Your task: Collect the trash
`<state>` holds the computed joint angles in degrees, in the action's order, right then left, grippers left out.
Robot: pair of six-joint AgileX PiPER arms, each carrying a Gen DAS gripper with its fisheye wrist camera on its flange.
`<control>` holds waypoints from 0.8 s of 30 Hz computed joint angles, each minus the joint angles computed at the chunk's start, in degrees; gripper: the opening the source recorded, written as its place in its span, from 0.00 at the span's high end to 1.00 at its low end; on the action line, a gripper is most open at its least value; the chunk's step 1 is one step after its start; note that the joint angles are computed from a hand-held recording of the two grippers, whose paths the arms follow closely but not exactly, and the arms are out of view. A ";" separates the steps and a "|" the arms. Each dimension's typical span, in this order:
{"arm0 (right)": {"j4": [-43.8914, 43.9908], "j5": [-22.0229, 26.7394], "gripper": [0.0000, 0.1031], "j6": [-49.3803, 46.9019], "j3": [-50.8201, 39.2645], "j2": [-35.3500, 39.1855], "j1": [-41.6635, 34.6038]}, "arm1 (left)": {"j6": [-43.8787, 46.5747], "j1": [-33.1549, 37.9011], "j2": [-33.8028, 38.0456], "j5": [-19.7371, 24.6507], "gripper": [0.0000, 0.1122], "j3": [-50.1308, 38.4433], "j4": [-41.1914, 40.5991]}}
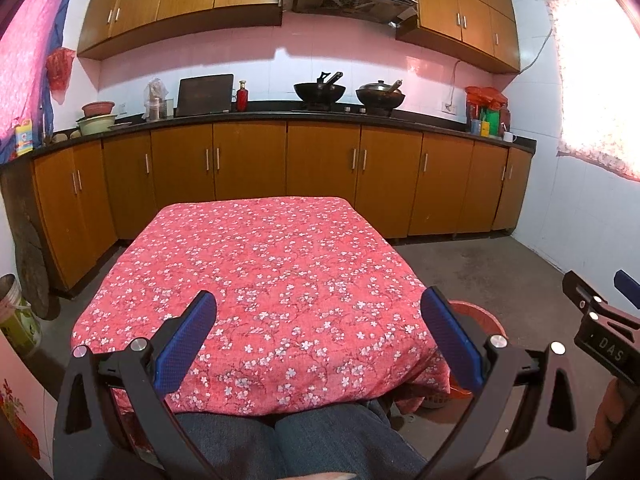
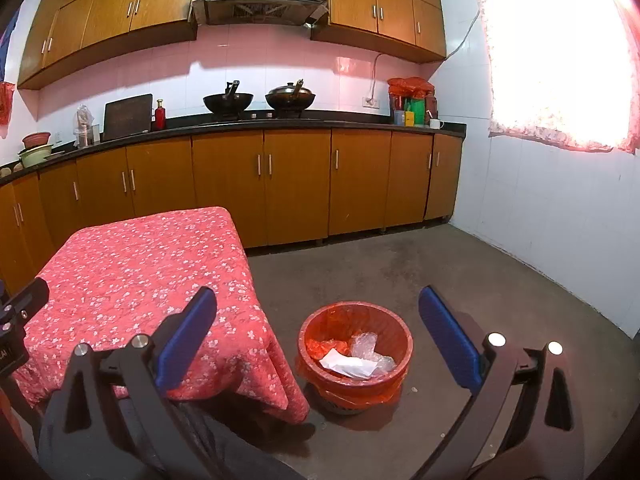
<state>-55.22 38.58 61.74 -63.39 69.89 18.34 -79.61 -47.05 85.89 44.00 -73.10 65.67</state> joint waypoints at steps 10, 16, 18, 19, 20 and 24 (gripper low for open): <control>0.18 -0.29 0.04 -0.22 0.11 -0.16 0.10 | -0.07 -0.21 0.02 0.20 0.10 -0.07 -0.06; 0.58 -0.83 0.04 -0.65 0.35 -0.29 -0.11 | 0.02 -0.22 -0.02 0.25 0.10 -0.07 -0.15; 0.81 -0.94 0.04 -0.92 0.47 -0.48 -0.29 | -0.05 -0.21 -0.02 0.22 0.10 -0.02 -0.14; 0.85 -0.92 0.04 -0.94 0.45 -0.48 -0.26 | -0.20 -0.25 -0.09 0.22 0.10 0.14 -0.08; 0.72 -0.88 0.04 -0.80 0.47 -0.48 -0.20 | -0.50 -0.34 -0.10 0.20 0.10 0.36 0.09; 0.55 -0.78 0.04 -0.63 0.46 -0.46 -0.05 | -0.34 -0.33 -0.06 0.22 0.10 0.25 0.04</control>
